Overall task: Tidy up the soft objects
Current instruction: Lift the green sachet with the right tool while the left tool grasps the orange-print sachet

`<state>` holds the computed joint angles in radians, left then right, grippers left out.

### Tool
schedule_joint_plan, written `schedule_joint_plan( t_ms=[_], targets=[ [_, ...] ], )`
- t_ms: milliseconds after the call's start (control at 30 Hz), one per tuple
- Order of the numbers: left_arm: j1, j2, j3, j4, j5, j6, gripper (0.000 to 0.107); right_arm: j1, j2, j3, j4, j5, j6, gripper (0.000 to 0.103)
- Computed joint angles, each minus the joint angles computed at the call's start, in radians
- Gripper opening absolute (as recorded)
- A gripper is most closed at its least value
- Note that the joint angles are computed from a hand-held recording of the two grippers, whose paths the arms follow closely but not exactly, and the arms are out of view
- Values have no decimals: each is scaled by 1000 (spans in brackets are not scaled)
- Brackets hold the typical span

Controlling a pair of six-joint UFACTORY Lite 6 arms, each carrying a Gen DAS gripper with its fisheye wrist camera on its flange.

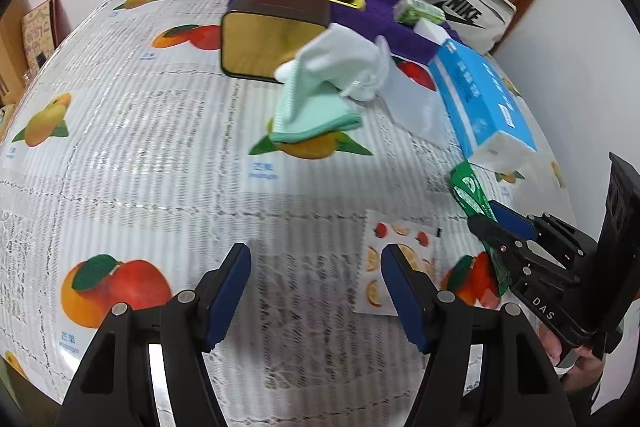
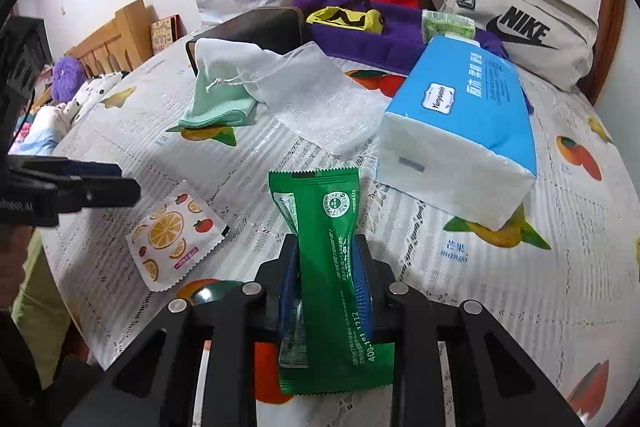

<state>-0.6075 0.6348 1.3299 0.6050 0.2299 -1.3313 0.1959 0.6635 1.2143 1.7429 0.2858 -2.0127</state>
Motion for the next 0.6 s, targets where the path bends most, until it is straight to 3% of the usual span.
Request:
schedule_joint_plan(
  t_ms=[167,233,300,500,600],
  targets=[
    [-27,21,27,-32,-9,33,66,-32,-50,-64,21,20,-17,25],
    [-33,31,31,-75,-40,74,72,-55,-84,-106,58,27,-56,25],
    [-52,43,38,25,-50,-32,79,-74,-109,-136,81,36,-84,25],
    [-127,125,155,131,53,-104,90,-141,-180,-228,157,61,-179,25],
    [-161,196,260,151,165,-106,90,-171,-197,-249,163,75,-193,25]
  ],
)
